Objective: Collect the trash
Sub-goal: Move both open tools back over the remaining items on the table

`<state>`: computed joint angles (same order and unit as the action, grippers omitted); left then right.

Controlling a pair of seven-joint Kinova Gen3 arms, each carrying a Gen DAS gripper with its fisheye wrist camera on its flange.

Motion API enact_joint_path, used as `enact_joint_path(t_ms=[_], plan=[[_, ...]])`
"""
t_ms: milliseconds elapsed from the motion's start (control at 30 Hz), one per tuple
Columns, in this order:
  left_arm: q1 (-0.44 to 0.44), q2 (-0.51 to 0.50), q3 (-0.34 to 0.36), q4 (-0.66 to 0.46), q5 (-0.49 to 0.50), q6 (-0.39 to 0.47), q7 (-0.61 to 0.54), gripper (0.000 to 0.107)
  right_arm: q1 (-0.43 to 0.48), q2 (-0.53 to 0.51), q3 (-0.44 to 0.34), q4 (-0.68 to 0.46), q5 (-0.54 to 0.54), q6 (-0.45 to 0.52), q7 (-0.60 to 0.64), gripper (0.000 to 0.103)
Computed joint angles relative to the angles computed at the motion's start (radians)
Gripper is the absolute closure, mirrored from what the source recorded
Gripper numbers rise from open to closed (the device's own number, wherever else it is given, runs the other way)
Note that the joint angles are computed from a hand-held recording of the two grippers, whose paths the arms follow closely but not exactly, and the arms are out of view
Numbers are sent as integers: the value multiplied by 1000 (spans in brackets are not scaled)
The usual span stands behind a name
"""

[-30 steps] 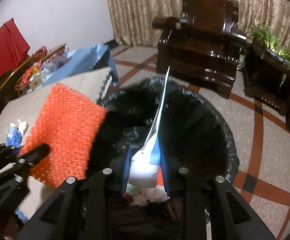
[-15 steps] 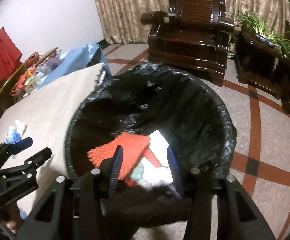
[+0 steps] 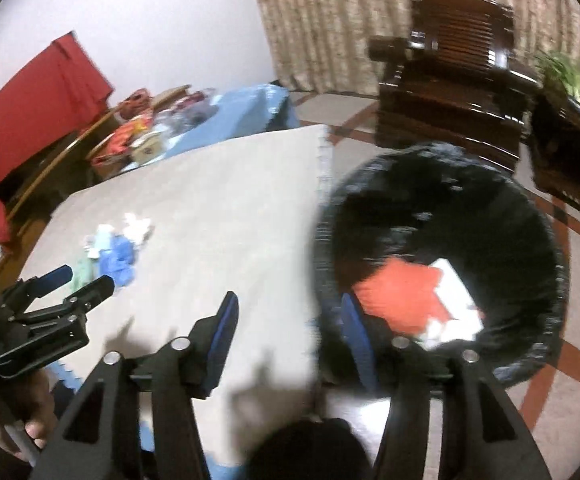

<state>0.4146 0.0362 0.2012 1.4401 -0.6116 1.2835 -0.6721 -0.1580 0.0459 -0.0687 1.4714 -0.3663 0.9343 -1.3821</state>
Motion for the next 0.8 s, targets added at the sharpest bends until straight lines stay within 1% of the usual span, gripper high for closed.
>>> enact_joint_path(t_ms=[67, 200, 300, 433, 467, 533, 633, 800], plan=[[-18, -56, -11, 45, -10, 3, -5, 23, -36, -9, -26, 4, 30, -20, -39, 48], [-92, -154, -16, 114, -4, -6, -41, 23, -123, -10, -75, -9, 105, -54, -138, 46], [-149, -224, -32, 154, 5, -21, -91, 22, -194, 4, -106, -26, 183, -76, -230, 46], [-213, -306, -73, 203, 38, -58, -171, 21, -277, 28, -132, -55, 277, -89, -320, 45], [-226, -322, -84, 214, 47, -68, -190, 20, -303, 39, -139, -66, 311, -90, -347, 44], [-251, -349, -102, 237, 66, -90, -223, 18, -334, 53, -143, -80, 341, -90, -370, 43], [-289, -375, -127, 270, 93, -121, -263, 17, -389, 78, -148, -103, 401, -95, -424, 39], [-356, -403, -179, 321, 135, -177, -334, 17, -470, 133, -148, -156, 470, -89, -484, 39]])
